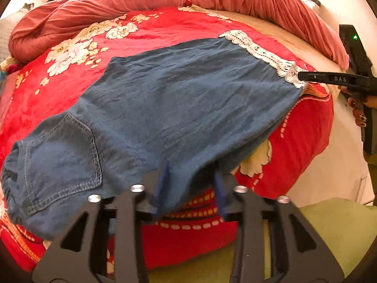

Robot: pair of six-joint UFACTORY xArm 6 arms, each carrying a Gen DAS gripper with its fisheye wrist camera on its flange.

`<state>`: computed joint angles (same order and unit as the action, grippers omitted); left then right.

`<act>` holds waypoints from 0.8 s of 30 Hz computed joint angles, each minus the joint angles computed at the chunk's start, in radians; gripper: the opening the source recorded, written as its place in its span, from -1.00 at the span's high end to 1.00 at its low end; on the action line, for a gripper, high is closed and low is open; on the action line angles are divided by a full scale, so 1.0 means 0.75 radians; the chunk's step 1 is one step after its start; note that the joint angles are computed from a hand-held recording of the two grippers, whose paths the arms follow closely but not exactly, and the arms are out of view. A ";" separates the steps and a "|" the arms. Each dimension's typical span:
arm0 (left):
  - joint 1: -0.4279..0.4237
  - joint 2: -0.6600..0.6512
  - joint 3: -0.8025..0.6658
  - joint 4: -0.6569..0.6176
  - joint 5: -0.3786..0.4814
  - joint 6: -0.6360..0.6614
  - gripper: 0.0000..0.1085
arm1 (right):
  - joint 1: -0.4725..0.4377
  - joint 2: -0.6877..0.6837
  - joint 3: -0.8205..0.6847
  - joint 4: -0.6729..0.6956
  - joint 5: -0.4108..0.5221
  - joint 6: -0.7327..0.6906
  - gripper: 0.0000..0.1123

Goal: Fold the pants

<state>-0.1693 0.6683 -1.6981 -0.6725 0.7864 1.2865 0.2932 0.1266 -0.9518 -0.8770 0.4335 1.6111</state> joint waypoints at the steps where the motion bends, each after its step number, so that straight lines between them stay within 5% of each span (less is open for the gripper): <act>1: 0.007 -0.005 0.000 -0.009 0.016 0.002 0.42 | 0.008 -0.016 -0.005 -0.033 0.029 0.017 0.37; 8: 0.100 -0.054 -0.009 -0.123 0.114 -0.021 0.04 | 0.050 0.008 -0.113 -0.178 0.027 0.001 0.15; 13: 0.166 -0.039 -0.052 -0.135 -0.077 -0.197 -0.28 | 0.071 0.182 -0.262 -0.036 -0.046 -0.249 0.15; 17: 0.188 0.046 -0.139 0.038 -0.288 -0.451 -0.40 | 0.094 0.265 -0.328 0.080 -0.046 -0.401 0.15; 24: 0.221 0.322 -0.510 0.337 -0.220 -0.841 -0.39 | 0.092 0.283 -0.324 0.123 -0.050 -0.433 0.15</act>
<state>-0.0033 0.9099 -2.0808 -0.4194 0.6214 0.6561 0.3625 0.3388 -1.1946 -0.7851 0.3961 1.2862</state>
